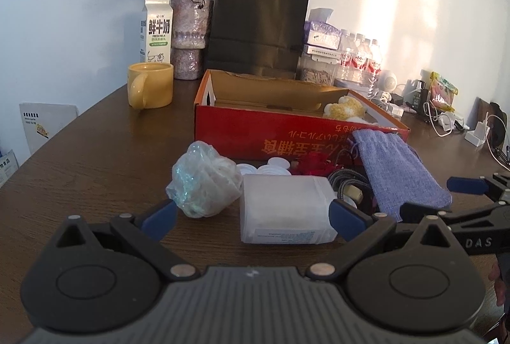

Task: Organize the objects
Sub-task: 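Grasp the white plastic container with the left gripper while the right gripper lifts the purple bag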

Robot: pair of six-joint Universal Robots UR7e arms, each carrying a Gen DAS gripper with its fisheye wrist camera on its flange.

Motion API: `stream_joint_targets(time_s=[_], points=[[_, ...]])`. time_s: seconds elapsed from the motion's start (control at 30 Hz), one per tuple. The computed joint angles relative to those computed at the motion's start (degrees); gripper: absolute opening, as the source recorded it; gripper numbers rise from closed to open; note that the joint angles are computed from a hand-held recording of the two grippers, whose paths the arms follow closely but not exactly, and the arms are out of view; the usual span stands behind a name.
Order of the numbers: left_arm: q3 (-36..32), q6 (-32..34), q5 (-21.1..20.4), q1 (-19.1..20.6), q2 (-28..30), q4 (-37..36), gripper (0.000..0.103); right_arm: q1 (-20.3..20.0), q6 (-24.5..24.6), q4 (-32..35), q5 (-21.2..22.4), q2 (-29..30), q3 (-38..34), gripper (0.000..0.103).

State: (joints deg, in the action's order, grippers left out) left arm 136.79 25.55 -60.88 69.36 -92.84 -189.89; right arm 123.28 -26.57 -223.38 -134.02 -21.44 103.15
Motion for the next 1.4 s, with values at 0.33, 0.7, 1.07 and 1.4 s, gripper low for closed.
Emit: stream_joint_targets(time_s=[0.33,0.7,1.07,1.4], points=[[-0.93,0.23,0.65,-0.56,2.35,1.30,0.103,-0.88,-7.45,-0.08,-3.28,4.63,-8.26,0.103],[-2.11,-0.62,1.09,-0.98,6.04,2.20,0.103,-2.37,-8.78,0.70,-3.58,5.16,-9.63,0.100],[-2.42,-1.02,3.37,-1.65,7.52,1.44,0.103,-4.01,-8.30,-6.14,2.02,2.07,-4.14,0.050],[-3.34,-2.08,5.63,-2.08,9.94,-1.01,0.103,-6.33,-3.09,-7.80,9.25,-1.68,1.69,0.033]])
